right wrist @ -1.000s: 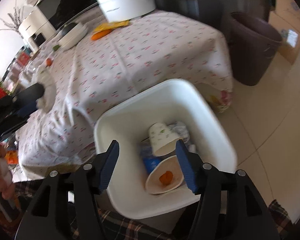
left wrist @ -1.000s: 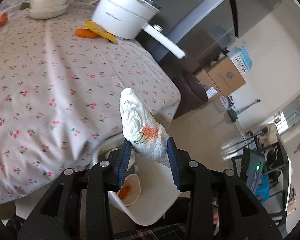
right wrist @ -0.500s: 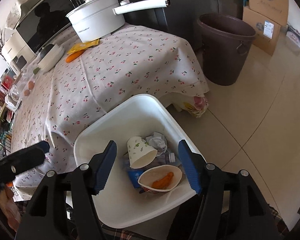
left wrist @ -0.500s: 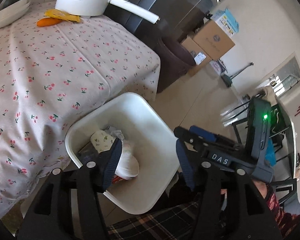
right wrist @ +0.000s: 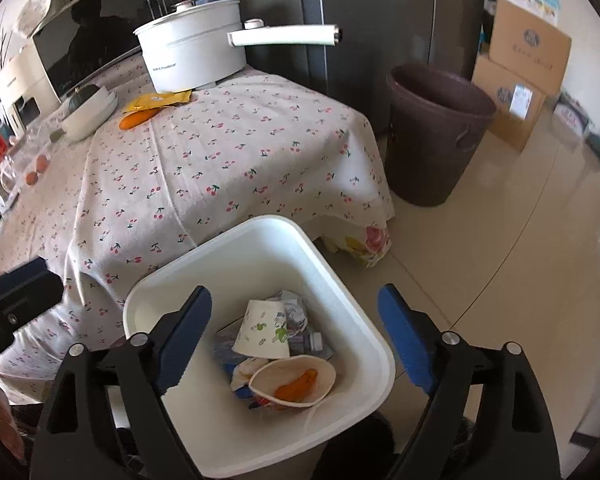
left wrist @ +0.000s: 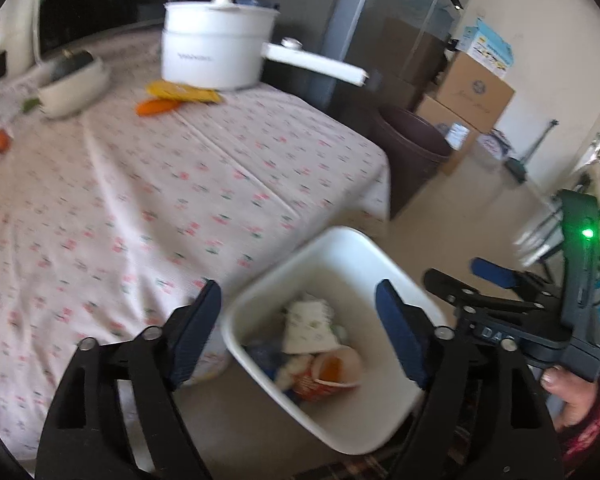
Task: Collect trash
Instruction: 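Move both grippers back from the bin toward the table, then grasp the yellow snack packet with the right gripper and lift it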
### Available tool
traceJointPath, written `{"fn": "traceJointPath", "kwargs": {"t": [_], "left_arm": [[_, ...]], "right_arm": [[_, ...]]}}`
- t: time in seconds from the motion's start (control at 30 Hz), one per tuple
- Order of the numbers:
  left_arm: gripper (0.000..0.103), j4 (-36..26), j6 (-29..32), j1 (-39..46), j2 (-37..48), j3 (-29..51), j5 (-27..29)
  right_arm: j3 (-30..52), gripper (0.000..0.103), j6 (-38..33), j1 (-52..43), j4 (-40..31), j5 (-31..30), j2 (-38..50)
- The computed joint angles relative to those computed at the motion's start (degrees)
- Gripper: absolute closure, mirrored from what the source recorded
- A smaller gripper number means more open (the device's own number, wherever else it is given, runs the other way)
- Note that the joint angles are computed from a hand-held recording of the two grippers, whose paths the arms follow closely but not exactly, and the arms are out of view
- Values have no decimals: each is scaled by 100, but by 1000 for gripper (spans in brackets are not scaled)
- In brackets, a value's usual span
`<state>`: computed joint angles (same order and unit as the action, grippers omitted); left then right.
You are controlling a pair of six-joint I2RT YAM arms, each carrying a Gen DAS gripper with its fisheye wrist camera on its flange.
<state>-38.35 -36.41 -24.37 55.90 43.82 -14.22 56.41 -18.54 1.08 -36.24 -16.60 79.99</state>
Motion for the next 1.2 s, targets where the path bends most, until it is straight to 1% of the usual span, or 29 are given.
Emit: {"fn": "traceJointPath", "kwargs": {"t": [0.1,0.17,0.27,0.33,0.4,0.47,0.5,0.6,0.67,0.73,0.83,0.87,0.97,1.03,1.13,1.2], "left_arm": [[22,-176,39,231,-108,17,-208],[19,-258,62,462,-179,6,-225],[17,-451,84,824,-285,15,-247],[11,-613,88,1084,-304,50,-367],[11,-757,115,1363,-353,78,-468],[11,-846,181,1666,-437,96,-447],[10,-883,232,1863,-487,103,-377],[10,-924,425,2601,-637,97,59],[10,-947,542,3129,-721,93,452],[10,-976,654,3623,-761,86,861],[10,-1001,751,4068,-734,68,1222],[10,-998,777,4177,-700,69,1310],[10,-974,954,4497,-584,72,1509],[10,-966,1055,4680,-533,68,1573],[10,-972,1180,5059,-463,12,1902],[10,-981,1213,5180,-393,-13,1993]], "right_arm": [[-36,17,9,204,105,212,-52],[-26,16,18,373,152,347,-76],[42,14,69,707,218,570,-86],[138,14,103,933,249,695,-39],[347,13,156,1281,311,913,89],[579,13,161,1605,437,1109,231],[733,13,153,1751,480,1195,330],[1385,13,83,2233,636,1430,806],[1835,13,19,2466,679,1517,1174],[2442,13,-65,2748,762,1620,1710],[3302,13,-204,3079,725,1774,2493],[3651,13,-310,3203,760,1836,2842],[4301,14,-734,3465,1044,2033,3587],[4683,16,-1034,3587,1213,2103,4057],[5188,18,-1338,3727,1352,2247,4657],[5534,19,-1487,3806,1405,2343,5057]]}}
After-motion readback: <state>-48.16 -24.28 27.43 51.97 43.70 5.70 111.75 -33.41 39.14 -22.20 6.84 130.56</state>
